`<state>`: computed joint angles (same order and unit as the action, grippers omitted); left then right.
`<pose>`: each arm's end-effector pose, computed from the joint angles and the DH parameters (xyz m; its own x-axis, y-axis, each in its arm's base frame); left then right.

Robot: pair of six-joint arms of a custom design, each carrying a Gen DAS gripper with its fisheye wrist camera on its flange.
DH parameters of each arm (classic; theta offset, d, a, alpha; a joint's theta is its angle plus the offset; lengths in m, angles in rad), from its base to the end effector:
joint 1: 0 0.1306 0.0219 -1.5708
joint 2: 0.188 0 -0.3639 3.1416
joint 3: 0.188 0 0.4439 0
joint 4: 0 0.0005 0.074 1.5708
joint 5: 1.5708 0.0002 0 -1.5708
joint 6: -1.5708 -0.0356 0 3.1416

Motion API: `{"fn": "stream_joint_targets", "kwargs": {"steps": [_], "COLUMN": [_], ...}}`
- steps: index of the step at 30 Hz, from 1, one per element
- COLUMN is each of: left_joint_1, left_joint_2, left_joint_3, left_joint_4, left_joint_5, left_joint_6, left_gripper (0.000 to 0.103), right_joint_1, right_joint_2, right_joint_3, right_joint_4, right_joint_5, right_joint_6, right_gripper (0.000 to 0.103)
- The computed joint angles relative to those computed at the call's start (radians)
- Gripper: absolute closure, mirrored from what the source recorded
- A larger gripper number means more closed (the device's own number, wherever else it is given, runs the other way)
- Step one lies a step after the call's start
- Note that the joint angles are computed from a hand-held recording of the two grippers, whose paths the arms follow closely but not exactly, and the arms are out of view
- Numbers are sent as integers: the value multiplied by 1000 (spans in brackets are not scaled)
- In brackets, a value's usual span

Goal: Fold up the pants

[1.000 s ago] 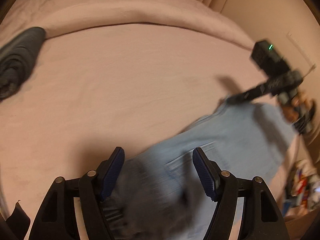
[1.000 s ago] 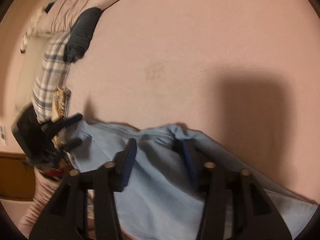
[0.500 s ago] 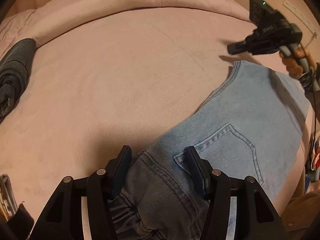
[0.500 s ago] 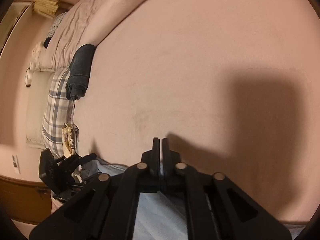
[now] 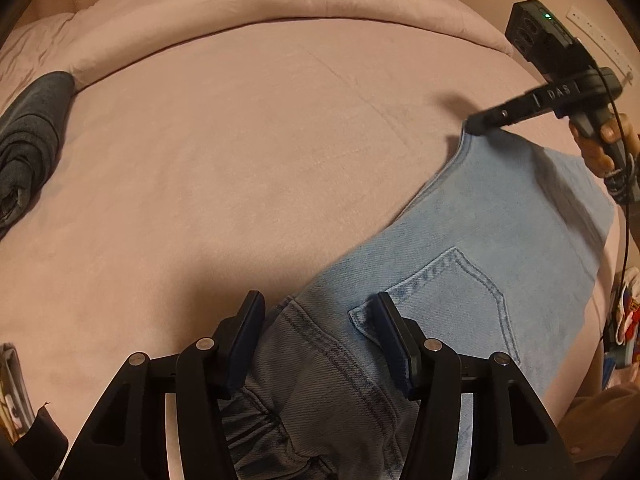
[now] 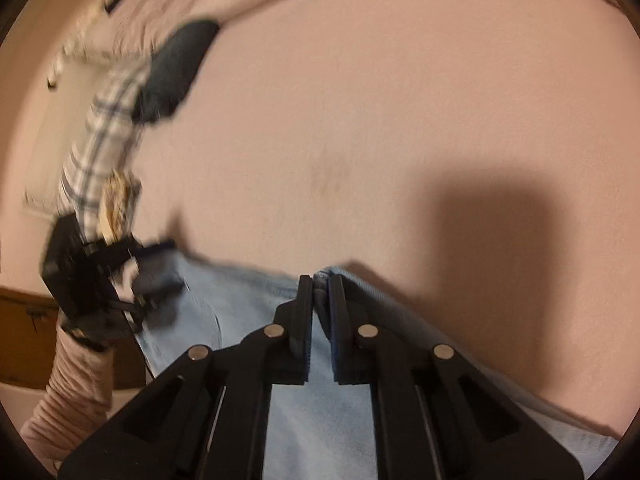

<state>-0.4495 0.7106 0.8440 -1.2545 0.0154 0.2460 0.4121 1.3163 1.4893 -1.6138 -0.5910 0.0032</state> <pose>0.2542 -0.1238 0.3756 -0.8940 0.1609 -0.4182 0.2297 0.9659 -0.1193 0.4030 0.1972 0.4674 -0.9073 -0.3995 -0.1314 -0.4017 0.7307 0.5521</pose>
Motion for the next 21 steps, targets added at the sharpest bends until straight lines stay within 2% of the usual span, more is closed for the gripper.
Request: {"fn": "stream_joint_targets", "kwargs": {"steps": [3,5,7,8,11,13,15,16,19,20,21], "left_joint_1": [-13,-13,-31,-40,-101,-147,-187,-210,-260,-272,-299], "left_joint_2": [-18,-34,-61,-82,-168,-253,-285,-283,-240,-230,-225], "left_joint_3": [-22,-31,-29,-33,-28,-41,-45,-48,-63,-68,-77], "left_joint_4": [18,17,7,1,-33,-36,-42,-52,-109,-114,-114], "left_joint_5": [-20,-23,-44,-55,-139,-144,-143,-154,-212,-228,-266], "left_joint_6": [2,9,47,70,144,190,217,220,217,205,192], "left_gripper": [45,45,45,45,45,45,45,45,45,45,45], "right_joint_1": [-15,1,-19,-26,-71,-89,-94,-96,-98,-105,-109], "right_joint_2": [0,6,2,-6,-63,-113,-138,-144,-168,-177,-181], "right_joint_3": [-20,-48,-60,-64,-61,-56,-47,-44,-70,-89,-106], "right_joint_4": [38,69,85,95,142,148,99,54,13,18,24], "right_joint_5": [-2,54,23,10,21,20,27,47,148,172,190], "right_joint_6": [-25,-34,-60,-70,-128,-111,-57,-37,39,56,74], "right_gripper": [96,96,95,91,88,86,85,82,48,49,55]}}
